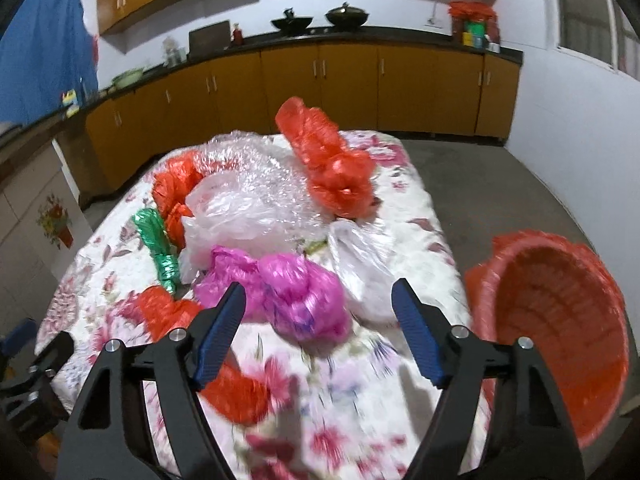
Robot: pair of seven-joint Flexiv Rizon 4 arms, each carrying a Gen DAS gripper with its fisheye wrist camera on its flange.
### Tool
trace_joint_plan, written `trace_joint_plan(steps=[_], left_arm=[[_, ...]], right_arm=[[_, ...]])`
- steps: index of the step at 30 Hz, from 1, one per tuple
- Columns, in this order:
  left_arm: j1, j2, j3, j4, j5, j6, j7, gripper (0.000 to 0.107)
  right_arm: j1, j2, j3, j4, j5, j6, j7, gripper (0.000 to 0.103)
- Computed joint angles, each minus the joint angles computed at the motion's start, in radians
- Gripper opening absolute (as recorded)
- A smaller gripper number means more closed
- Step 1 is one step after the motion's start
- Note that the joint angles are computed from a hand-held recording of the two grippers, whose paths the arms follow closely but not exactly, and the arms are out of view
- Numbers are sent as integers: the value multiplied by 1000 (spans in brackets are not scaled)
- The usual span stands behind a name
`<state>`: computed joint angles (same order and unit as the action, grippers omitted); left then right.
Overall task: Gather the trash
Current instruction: 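Reach the right gripper to the pink bag and close on it, then grasp the red bag with the left gripper while the right lifts the pink bag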
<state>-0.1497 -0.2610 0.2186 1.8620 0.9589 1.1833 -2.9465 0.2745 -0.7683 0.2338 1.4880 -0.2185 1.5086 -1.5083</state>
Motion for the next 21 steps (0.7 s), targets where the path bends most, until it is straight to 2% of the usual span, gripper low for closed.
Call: trace_joint_plan(steps=[7,9,10,11,13,21], left_arm=[[13,-48,10,-23,-24,37,31,94],[11,-57,19,-24,-38,50,38,94],[8,-62,25,-24,-43,55,39,94],[5,-65,31,-25,-46,59,39,93],[2,-72,40,-25,-56,72,46,91],[-11,-109,64,-36,-130,153,107,86]], right_arm=[[44,-71,-28,-96,-43,-131,-38,75],[41,-82,-15,-107,-37,-170,-67,70],[37,-83,-7,-104,-29,-181,-82,61],[32,-82,1,-99,-18,-183,-96,51],[16,-71,23,-81,11,-175,-117,41],[-114,-17,180,-16,137,-99,-258,38]])
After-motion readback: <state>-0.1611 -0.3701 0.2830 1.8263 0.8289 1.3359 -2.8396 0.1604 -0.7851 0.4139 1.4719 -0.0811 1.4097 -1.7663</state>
